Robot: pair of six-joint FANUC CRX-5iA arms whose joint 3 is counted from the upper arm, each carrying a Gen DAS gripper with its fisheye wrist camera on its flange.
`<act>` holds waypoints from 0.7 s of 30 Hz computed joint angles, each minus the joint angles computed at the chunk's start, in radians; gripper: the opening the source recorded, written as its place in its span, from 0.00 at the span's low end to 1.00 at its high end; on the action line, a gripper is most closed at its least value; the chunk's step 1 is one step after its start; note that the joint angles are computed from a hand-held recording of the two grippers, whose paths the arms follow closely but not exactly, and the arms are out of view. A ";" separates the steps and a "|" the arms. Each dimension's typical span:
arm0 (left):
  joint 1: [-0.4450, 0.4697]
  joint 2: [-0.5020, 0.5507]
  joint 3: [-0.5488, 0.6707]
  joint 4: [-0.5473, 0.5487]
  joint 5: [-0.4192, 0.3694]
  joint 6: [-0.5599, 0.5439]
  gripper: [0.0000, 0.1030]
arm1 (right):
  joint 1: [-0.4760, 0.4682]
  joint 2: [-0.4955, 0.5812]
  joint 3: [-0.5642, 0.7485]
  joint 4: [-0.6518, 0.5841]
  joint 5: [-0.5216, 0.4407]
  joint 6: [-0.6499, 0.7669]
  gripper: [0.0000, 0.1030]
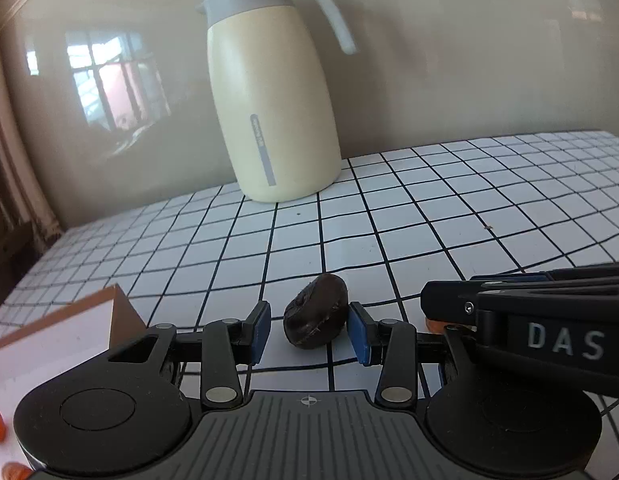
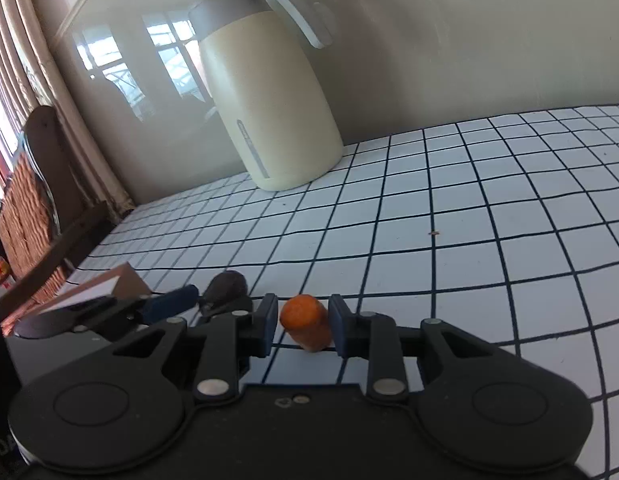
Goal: Organize fruits
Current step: 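Grasp the dark round fruit with the left tool while the right tool grasps the small brown fruit, then carry the dark fruit in the left tool while the right tool carries the brown fruit over the box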
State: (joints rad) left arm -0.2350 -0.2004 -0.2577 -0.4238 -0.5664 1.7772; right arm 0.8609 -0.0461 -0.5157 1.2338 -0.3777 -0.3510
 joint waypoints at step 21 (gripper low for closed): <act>0.142 -0.108 -0.207 0.541 0.089 -0.429 0.33 | 0.084 -0.040 0.006 -0.128 -0.144 0.179 0.20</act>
